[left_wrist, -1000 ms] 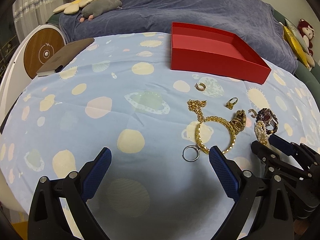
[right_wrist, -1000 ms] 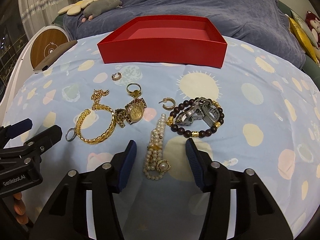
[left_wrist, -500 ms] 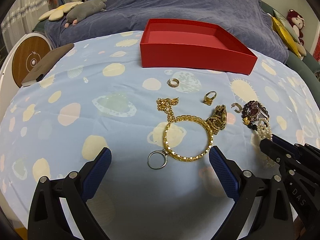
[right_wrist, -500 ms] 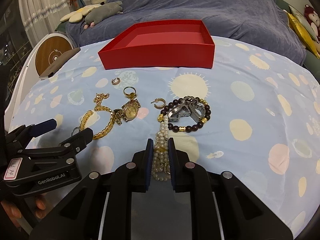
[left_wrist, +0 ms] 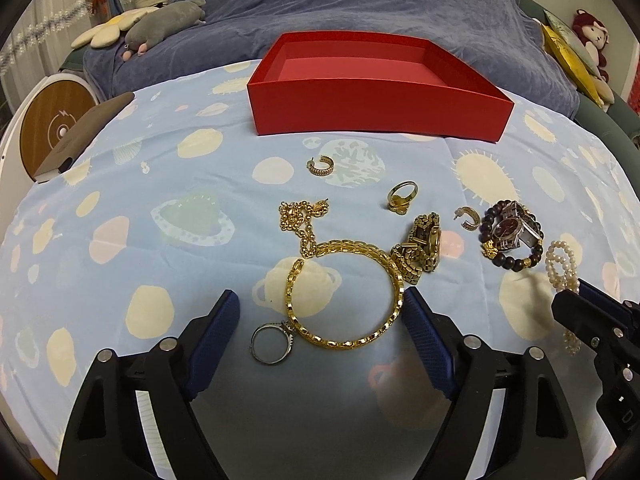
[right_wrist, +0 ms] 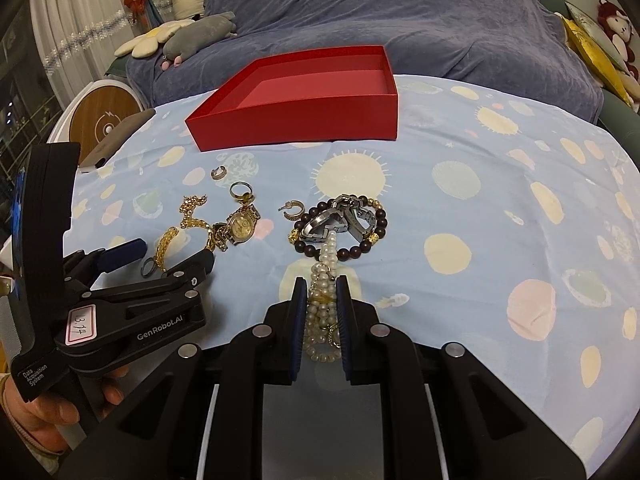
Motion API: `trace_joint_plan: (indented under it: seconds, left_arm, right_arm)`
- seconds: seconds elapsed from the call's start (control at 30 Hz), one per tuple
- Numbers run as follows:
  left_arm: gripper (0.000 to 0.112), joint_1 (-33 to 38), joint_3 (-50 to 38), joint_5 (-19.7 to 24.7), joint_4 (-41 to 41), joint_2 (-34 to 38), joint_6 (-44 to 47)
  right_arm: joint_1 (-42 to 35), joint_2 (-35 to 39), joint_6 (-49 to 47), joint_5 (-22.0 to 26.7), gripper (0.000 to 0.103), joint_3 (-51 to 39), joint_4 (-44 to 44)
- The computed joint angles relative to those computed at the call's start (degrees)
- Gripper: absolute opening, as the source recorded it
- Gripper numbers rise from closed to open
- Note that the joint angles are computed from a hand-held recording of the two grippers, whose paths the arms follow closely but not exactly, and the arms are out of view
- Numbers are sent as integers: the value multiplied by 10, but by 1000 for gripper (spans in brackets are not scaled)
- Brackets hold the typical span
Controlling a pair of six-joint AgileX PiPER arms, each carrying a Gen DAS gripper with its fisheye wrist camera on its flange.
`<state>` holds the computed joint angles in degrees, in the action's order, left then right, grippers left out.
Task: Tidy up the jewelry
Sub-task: 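Grasp the pearl strand with the right tool while the left tool grasps the gold bangle, then carry the pearl strand and gold bangle into the red box and release both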
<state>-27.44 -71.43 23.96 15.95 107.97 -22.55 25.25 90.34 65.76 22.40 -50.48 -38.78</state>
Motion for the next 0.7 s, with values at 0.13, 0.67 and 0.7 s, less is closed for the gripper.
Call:
trace_joint_plan:
  seconds: [0.13, 0.67, 0.7]
  left_arm:
    - [60, 3, 4, -4, -23, -6, 28]
    - [54, 28, 24, -4, -99, -40, 99]
    - [54, 30, 25, -4, -105, -44, 105]
  right_arm:
    - [1, 0, 5, 1, 14, 1, -3]
    - [7, -6, 4, 3, 14, -7, -7]
    - [6, -6, 0, 3, 14, -11, -4]
